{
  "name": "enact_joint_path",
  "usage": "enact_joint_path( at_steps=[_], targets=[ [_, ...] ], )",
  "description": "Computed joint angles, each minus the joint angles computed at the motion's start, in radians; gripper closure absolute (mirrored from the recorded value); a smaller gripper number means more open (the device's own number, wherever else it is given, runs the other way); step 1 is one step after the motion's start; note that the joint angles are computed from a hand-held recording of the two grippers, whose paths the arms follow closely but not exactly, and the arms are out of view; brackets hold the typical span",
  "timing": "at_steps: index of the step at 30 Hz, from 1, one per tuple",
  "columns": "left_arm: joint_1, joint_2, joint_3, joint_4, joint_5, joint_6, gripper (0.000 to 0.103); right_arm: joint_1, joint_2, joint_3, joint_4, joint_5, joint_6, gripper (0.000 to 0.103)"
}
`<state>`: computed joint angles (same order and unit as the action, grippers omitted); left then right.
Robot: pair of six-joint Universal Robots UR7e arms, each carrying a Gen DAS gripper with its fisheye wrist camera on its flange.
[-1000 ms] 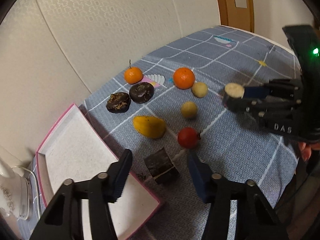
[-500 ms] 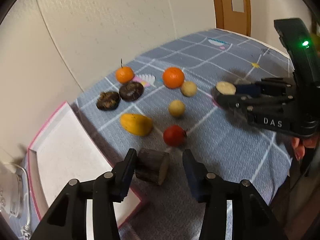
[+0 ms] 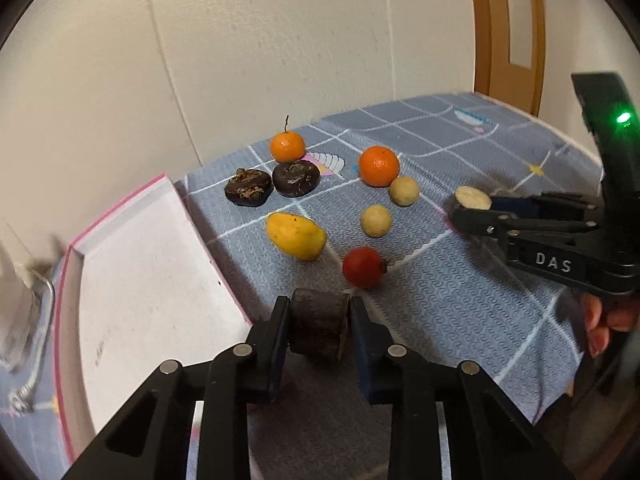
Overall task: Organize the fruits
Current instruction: 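Lower the dark slice into the pink tray, open the left tool while right carries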
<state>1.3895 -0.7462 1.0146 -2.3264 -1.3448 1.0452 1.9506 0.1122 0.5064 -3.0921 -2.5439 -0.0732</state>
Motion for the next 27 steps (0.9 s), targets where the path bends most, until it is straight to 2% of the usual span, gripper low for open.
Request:
enact_joint_path(
  at_steps=[7,12,19,24,26,27],
  targets=[
    [0.033,-0.021,-0.035,0.027,-0.139,-0.129,0.075,0.006,0.010,-0.006,-0.066,0.033,-0.055,0.070],
    [0.048,-0.009,-0.089,-0.008,-0.155,-0.176,0.075,0.008,0.012,-0.005,-0.077,0.038,-0.063,0.070],
    [0.079,0.041,-0.198,-0.020,-0.095,-0.222,0.075,0.013,0.019,-0.015,-0.091,0.038,-0.090,0.070],
    [0.093,0.073,-0.242,-0.078,0.001,-0.223,0.073,0.019,0.033,-0.043,-0.087,0.038,-0.108,0.070],
    [0.097,0.075,-0.233,-0.130,0.023,-0.213,0.062,0.022,0.040,-0.057,-0.080,0.036,-0.113,0.070],
    [0.099,0.071,-0.219,-0.169,0.023,-0.203,0.050,0.023,0.044,-0.066,-0.076,0.035,-0.118,0.070]
  ],
)
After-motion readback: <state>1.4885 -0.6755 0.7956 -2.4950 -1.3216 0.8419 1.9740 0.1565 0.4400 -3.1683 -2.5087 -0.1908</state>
